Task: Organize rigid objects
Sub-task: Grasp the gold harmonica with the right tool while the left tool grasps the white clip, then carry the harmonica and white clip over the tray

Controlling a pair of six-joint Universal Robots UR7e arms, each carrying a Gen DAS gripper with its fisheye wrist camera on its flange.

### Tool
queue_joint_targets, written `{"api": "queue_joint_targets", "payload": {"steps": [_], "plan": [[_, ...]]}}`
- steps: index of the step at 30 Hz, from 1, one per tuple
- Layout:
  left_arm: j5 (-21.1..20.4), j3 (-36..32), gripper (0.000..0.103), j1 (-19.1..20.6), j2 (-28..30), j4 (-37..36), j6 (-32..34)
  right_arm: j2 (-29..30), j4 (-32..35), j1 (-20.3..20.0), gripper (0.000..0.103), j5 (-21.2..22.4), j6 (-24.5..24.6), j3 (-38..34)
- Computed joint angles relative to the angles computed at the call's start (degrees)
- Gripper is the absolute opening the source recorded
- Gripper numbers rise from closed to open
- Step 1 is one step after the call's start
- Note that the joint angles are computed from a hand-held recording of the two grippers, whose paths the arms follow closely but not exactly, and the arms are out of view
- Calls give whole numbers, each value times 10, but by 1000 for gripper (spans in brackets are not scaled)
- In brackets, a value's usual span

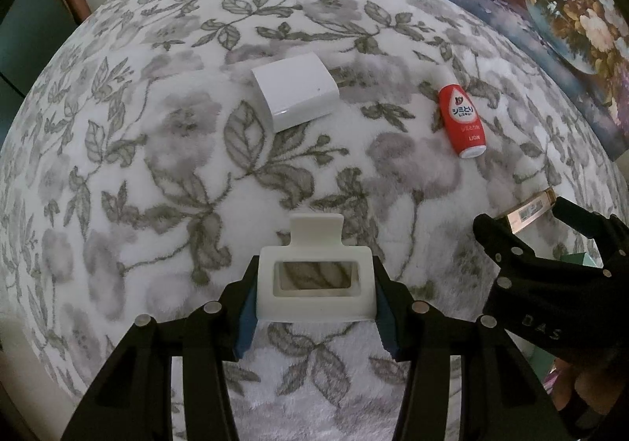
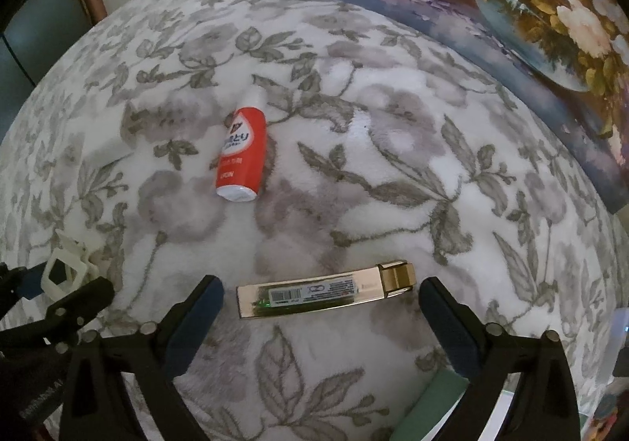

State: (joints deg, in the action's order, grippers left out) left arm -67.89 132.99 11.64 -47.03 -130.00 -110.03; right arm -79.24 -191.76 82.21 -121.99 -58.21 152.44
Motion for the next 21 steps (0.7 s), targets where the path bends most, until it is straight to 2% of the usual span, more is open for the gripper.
{"api": "queue_joint_targets", "payload": {"steps": [4,11,15,21], "plan": [[1,-1,52,0,2,-2,-2,3,-10,4,86,3,1,6],[7,-5,52,-5,-2,1,-5,-19,14,8,84,5,7,9],[19,-13,52,-11,-7,8,-2,-78,65,0,84,26,20,13],[45,-36,52,-34,-14,25,1,-223,174,-31,84,77,73,21]]}}
